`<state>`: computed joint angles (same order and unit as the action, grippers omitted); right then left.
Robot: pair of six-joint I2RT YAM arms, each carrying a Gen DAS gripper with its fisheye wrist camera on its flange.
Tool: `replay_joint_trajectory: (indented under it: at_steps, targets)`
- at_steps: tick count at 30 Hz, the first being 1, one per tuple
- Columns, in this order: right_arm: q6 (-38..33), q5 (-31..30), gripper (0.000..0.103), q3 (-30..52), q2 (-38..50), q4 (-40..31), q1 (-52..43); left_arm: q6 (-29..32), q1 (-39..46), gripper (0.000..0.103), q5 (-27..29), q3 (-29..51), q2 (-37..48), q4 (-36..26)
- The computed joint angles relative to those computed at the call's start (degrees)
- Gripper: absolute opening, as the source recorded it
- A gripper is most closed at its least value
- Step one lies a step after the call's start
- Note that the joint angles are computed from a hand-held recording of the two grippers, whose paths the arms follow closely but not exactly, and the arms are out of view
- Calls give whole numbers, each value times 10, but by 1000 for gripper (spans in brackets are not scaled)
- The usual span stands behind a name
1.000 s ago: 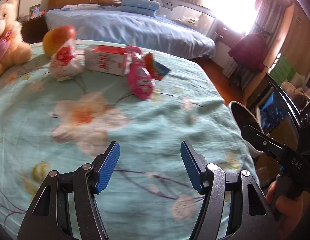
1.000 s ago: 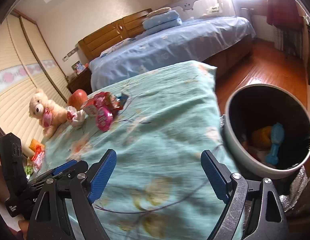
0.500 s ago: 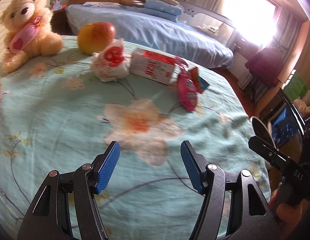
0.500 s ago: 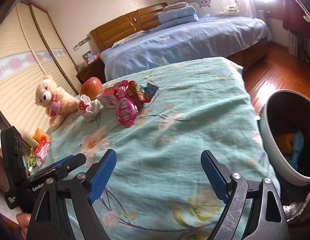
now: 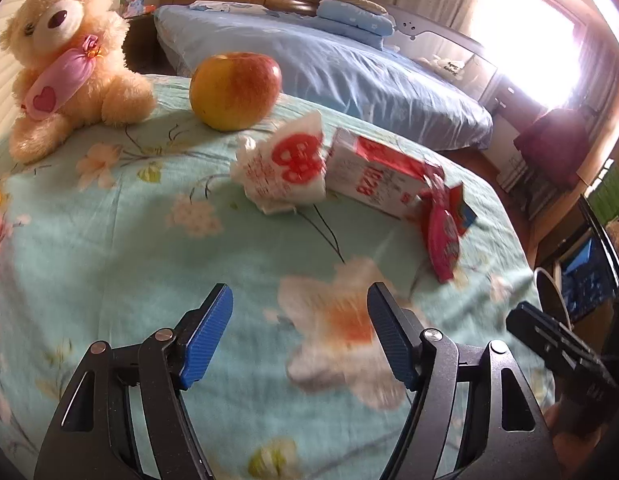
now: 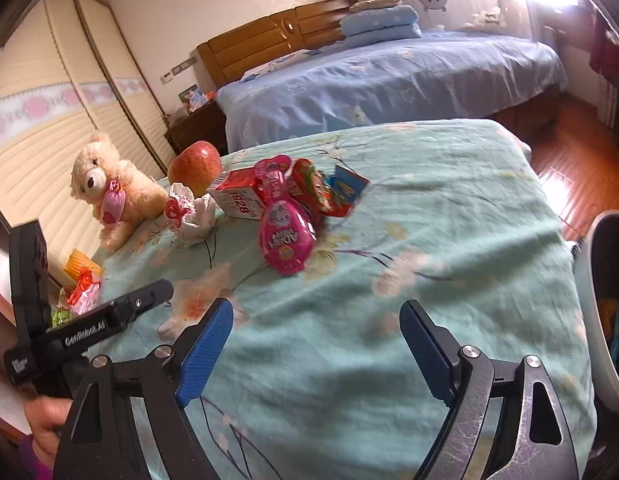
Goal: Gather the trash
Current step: 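Grasp the white crumpled bag with the left tool while the right tool grasps the pink candy tube, then carry the white bag and pink candy tube over the bin and open both tools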
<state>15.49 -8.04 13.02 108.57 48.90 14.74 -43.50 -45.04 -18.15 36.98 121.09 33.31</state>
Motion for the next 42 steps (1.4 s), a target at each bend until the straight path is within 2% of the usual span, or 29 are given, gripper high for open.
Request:
replay_joint_trajectory:
  at_steps: [7,12,17,19,21,23,24,26,28,42]
  targets:
    - [-6,-1,79,79,44,-51,23,29,46,75,27,49,14,-17]
    - [-12,2,74,129,77,-83,31,39,68,77,40,103,42,-54]
    - [-13,9,66,166,97,-111,33,30,88,76,50,116,59,-45]
    - [-13,11,61,176,102,-118,33,28,92,71,53,111,62,-30]
    - [-12,16,56,186,108,-125,36,33,95,51,67,111,67,-21]
    - [-12,19,45,192,110,-128,40,42,92,45,63,109,67,-15]
    - [-12,20,42,192,111,-129,41,44,89,38,59,106,65,-12]
    - [-10,21,41,189,111,-123,43,50,87,18,63,105,62,-12]
    - [-8,19,41,181,108,-115,43,48,82,10,61,98,59,-8]
    - [9,-1,41,66,39,-45,24,11,16,6,24,-4,16,62]
